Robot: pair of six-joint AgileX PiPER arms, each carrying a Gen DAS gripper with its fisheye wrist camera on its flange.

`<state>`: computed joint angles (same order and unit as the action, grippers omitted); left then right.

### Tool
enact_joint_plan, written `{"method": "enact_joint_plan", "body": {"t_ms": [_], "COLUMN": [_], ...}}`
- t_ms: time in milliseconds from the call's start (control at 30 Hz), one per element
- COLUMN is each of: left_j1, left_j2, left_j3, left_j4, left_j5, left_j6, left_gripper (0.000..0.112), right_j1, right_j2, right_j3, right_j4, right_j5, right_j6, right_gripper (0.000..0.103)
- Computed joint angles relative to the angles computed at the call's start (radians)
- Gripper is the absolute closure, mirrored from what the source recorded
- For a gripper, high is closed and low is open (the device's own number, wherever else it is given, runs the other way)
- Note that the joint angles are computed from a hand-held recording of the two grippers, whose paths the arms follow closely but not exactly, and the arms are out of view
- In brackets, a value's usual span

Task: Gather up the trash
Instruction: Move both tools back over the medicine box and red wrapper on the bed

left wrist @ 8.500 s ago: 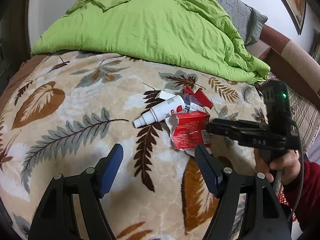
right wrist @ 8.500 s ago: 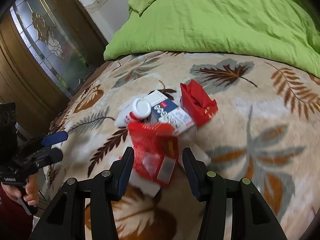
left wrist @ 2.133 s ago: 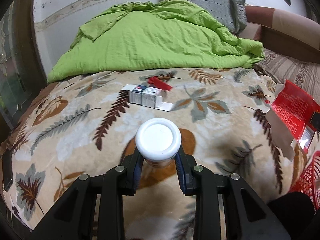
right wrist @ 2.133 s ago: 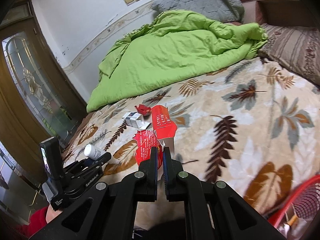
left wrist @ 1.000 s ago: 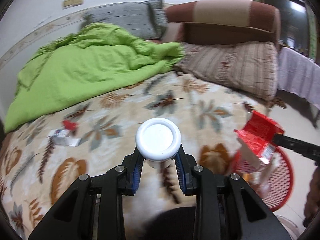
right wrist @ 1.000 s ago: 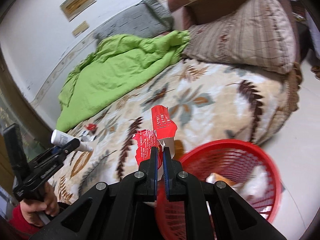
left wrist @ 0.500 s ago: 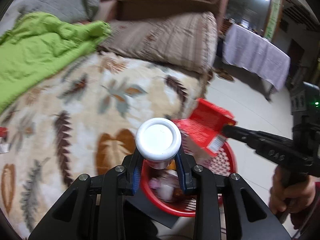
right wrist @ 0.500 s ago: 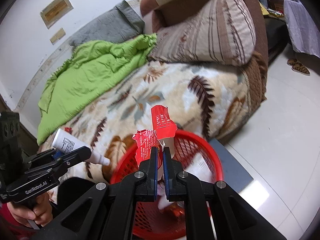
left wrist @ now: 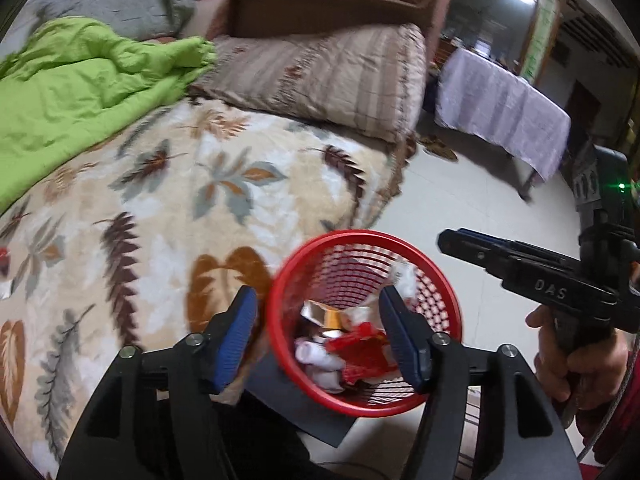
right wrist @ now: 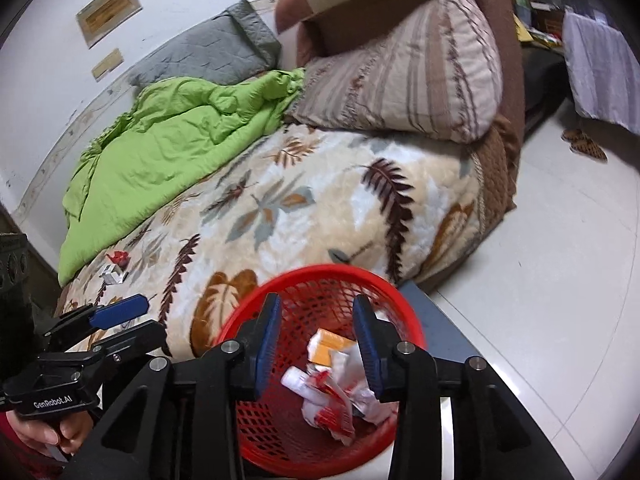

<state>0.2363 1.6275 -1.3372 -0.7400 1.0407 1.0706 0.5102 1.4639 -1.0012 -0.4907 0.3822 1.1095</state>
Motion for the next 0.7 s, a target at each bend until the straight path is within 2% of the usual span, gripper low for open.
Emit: {"method": "enact_joint_plan", "body": {"t_ms": [167,500,700], "left_j1": [0.085,0.251,0.31], "left_j2": [0.009,0.049,0.057], "left_j3": [-0.027,-0.081,-0.096], "left_j4": [-0.001,-0.022,-0.038], "left_j5": [-0.02,-0.035,-0.059], "left_j6": [-0.002,0.032,0.053], "left_gripper": [0.048,0.045,0.045], "right_j1": [0.078,0.222,0.26], "right_j2": [0.076,0.25,0.306], "right_j3": [-0.117,-0.374,-0.464], "right_j4": [-0.066,-0.162,-0.164], "right_j5": [0.073,0.296,0.354], "right_j6": [0.012,-0.009,-0.051], "right_gripper": [0.063,0.063,0.063]}}
